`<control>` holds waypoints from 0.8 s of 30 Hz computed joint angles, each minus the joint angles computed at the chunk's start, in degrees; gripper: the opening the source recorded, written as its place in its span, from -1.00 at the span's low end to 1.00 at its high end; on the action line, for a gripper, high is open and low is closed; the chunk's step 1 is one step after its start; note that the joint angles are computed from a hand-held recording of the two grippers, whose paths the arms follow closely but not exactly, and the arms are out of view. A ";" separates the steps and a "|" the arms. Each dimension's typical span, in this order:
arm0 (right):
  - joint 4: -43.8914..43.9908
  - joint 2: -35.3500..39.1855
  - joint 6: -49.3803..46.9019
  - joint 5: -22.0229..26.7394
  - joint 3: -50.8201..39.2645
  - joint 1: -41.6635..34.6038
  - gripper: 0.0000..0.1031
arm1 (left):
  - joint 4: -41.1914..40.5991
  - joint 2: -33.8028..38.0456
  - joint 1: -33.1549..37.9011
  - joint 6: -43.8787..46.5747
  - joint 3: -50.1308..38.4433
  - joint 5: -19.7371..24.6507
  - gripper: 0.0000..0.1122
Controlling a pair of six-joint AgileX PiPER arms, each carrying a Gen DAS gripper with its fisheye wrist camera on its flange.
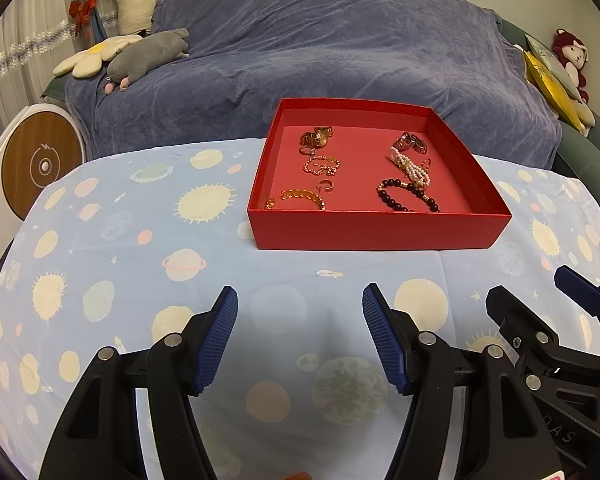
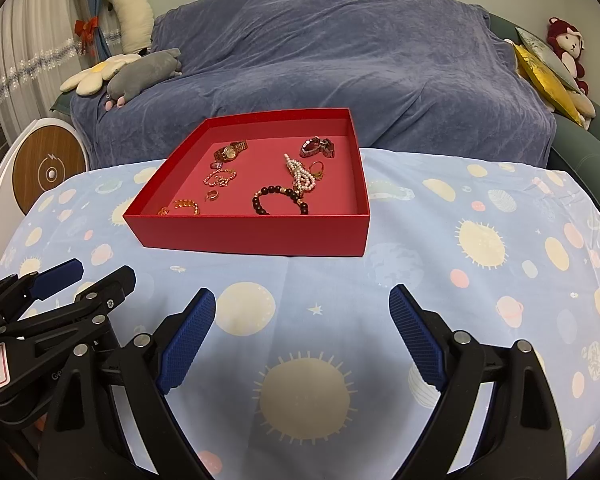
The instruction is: Organize jewelry
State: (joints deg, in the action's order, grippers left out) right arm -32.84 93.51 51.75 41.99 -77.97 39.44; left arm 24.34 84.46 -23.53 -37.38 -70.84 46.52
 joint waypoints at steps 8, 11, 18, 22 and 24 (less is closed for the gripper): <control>-0.11 -0.05 0.13 -0.12 0.12 -0.02 0.67 | -0.77 0.03 0.26 0.52 0.00 -0.01 0.11; -0.11 -0.05 0.13 -0.12 0.12 -0.02 0.67 | -1.11 0.15 0.41 0.65 0.13 -0.21 0.12; -0.08 -0.20 0.18 -0.01 -0.17 -0.25 0.68 | -0.19 0.04 0.47 -0.02 0.21 -0.28 0.24; 0.00 -0.28 0.06 -0.04 -0.31 -0.54 0.68 | 1.46 0.08 0.14 -1.52 0.06 0.24 0.37; -0.12 -0.23 0.27 -0.03 -0.34 -0.67 0.70 | 2.35 0.23 0.13 -2.29 -0.19 0.77 0.52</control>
